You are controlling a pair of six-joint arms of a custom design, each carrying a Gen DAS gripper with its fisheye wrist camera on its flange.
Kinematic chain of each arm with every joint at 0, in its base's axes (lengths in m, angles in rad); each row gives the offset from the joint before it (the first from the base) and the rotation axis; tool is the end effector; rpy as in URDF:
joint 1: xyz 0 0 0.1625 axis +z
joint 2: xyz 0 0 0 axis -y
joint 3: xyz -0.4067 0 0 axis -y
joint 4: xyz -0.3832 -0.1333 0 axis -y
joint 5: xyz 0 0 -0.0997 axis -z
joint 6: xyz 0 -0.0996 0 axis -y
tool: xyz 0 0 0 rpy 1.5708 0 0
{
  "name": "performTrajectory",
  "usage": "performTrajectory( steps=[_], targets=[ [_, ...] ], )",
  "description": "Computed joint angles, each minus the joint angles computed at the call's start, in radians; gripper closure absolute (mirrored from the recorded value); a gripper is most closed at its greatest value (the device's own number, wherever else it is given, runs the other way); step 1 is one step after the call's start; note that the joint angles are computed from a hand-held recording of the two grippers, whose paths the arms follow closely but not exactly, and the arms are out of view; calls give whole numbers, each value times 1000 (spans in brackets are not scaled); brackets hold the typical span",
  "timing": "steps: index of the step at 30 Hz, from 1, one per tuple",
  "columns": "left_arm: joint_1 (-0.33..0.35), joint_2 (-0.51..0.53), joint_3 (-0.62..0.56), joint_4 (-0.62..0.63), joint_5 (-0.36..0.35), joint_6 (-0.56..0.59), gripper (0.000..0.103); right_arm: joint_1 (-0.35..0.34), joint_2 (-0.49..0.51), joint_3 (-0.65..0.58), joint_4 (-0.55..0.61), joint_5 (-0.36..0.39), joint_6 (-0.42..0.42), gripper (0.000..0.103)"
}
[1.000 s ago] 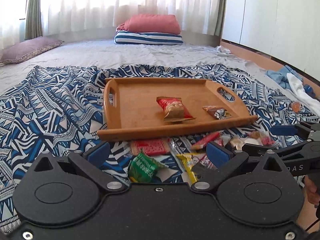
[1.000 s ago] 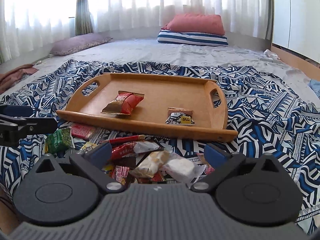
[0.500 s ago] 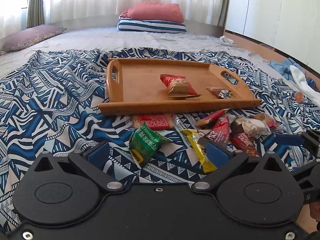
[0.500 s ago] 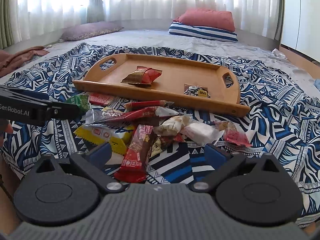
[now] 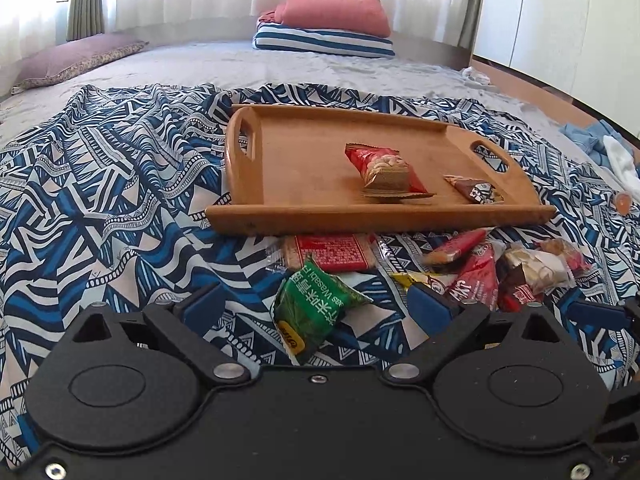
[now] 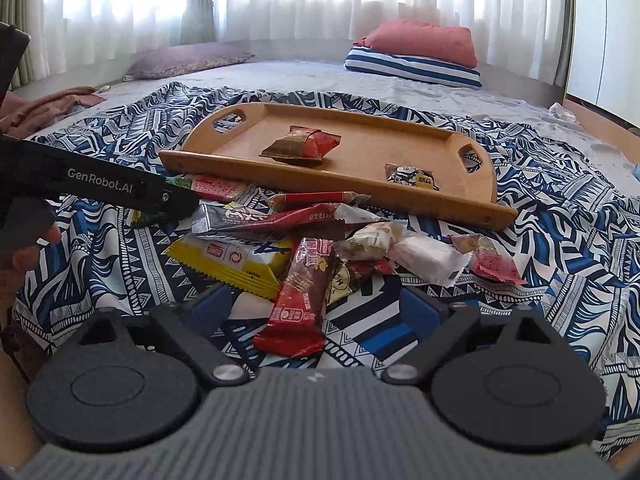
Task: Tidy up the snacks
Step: 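Grasp the green packet with the left tool while the right tool grasps a red chocolate bar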
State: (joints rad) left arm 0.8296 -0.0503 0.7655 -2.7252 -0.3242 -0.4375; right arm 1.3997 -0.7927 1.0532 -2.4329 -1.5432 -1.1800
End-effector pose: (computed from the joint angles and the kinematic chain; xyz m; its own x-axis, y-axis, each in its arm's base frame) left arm -0.3716 -0.7433 -0.0547 -0.7183 -0.3574 -0.5970 0.3387 0.5699 -0.7487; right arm -0.0012 -0.8059 0.3278 -0.5060 -0.6922 0.5146 -0.8597 0.4526 -0.2366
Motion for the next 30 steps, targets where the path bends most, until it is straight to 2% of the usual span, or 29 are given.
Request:
performTrajectory(
  steps=[6,15,20,28,30],
  targets=[
    [10,26,-58,35,-3,3,16,1,4,-3,2,-2,7,18],
    [23,50,-116,104,-19,-8,31,7,11,-13,28,-6,9,39],
    [25,71,-154,130,-5,-5,36,8,12,-12,24,-5,9,47],
    [22,73,-155,112,4,14,63,7,12,-11,14,-3,22,55],
    [20,67,-144,93,3,19,65,6,10,-8,7,0,25,58]
  ],
)
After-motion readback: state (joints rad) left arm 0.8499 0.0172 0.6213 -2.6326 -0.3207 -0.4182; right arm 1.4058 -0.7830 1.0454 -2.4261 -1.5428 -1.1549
